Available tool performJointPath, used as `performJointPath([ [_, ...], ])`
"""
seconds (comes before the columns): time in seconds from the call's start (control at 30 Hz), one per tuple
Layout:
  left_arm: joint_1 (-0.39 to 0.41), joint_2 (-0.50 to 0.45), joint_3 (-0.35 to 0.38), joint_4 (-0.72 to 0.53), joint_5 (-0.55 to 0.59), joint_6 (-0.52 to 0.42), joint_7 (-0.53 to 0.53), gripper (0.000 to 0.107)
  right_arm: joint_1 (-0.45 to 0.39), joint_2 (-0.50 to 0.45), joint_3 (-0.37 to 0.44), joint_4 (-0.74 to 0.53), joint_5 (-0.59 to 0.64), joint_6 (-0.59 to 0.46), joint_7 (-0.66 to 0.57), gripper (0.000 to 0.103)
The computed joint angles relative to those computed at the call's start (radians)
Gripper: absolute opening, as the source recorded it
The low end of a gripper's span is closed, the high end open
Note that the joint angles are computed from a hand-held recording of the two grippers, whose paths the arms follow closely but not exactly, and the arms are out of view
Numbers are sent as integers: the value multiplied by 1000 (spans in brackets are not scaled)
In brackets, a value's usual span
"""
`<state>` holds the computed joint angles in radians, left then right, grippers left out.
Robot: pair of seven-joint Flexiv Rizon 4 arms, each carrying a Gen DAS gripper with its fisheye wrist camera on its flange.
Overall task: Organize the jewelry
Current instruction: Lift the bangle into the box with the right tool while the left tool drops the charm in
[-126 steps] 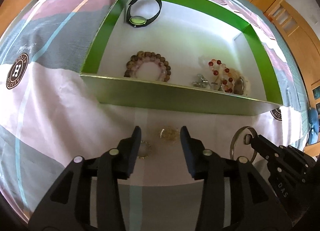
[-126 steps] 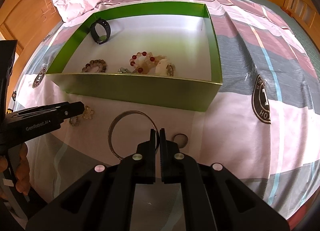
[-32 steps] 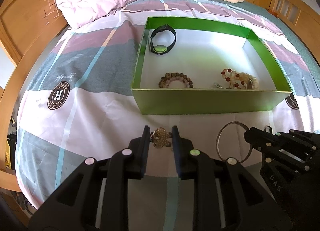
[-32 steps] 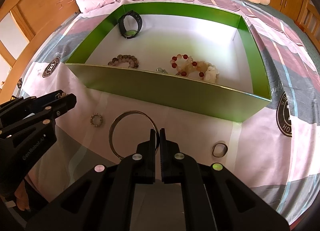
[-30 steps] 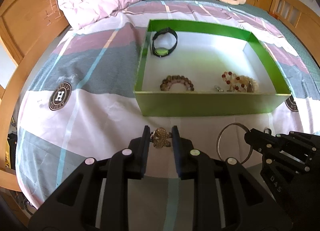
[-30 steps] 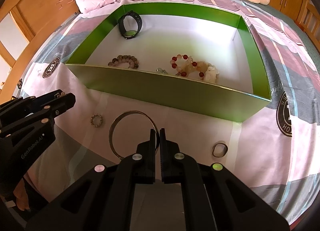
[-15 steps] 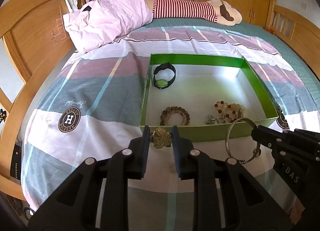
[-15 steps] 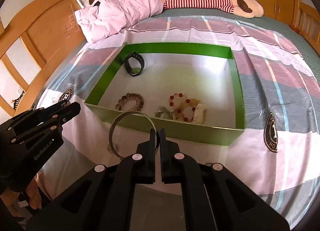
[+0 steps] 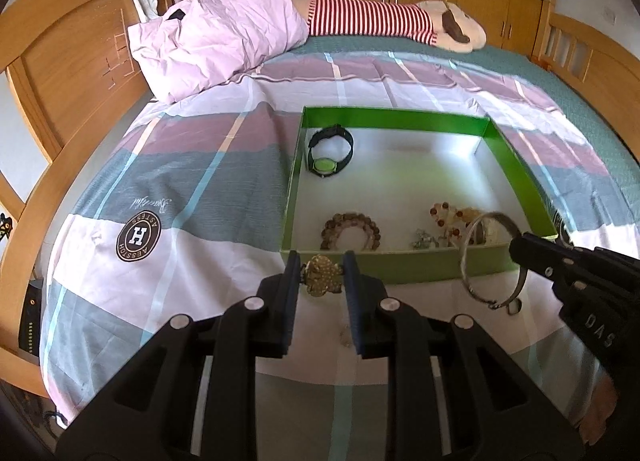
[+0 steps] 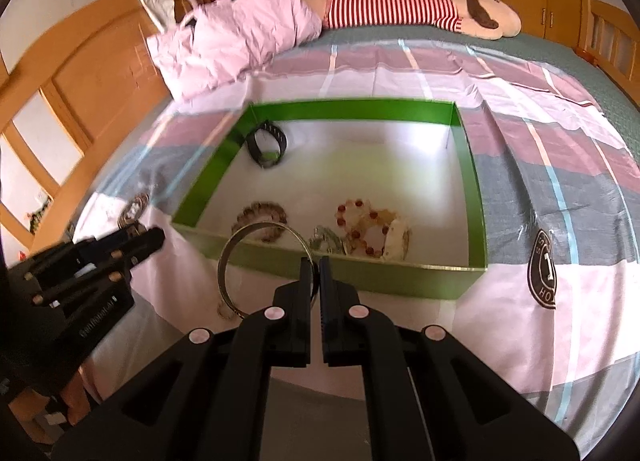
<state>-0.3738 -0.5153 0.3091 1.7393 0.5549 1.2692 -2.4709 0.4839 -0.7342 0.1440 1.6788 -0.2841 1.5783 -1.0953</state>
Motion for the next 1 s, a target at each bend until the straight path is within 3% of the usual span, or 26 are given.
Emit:
performJointPath([
  [0.2,-11,-3,41,-54,32,9,-53,22,33,-15,-63,-17,34,116,43,3],
  [0.3,41,-8,6,-70,-7,29,-23,22,50,-43,-94,-59,41,107,74,4],
  [0.5,231,-80,-188,-81,-248,98,231,22,62,-112,-125,-160,22,14,129,4],
  [0.7,253,-170,-245,-136,-355,100,385,22,38,-155,-97,-215,9,-76,159,4],
  [0.83,231,-216,-235,-173,-414,90,430,22,46,-166,-119,-223,0,-93,185,4],
  [0.93,249,-235,-270,-171,-477,88,485,22,43,-167,-118,-225,-2,-107,199,5],
  [0.97,248,-236,-269,-167,-493,88,494,26,38,-168,-113,-226,-3,-111,201,6],
  [1.0,242,-236,-263,-165,-508,86,499,29,27,-168,-98,-230,0,-121,200,16],
])
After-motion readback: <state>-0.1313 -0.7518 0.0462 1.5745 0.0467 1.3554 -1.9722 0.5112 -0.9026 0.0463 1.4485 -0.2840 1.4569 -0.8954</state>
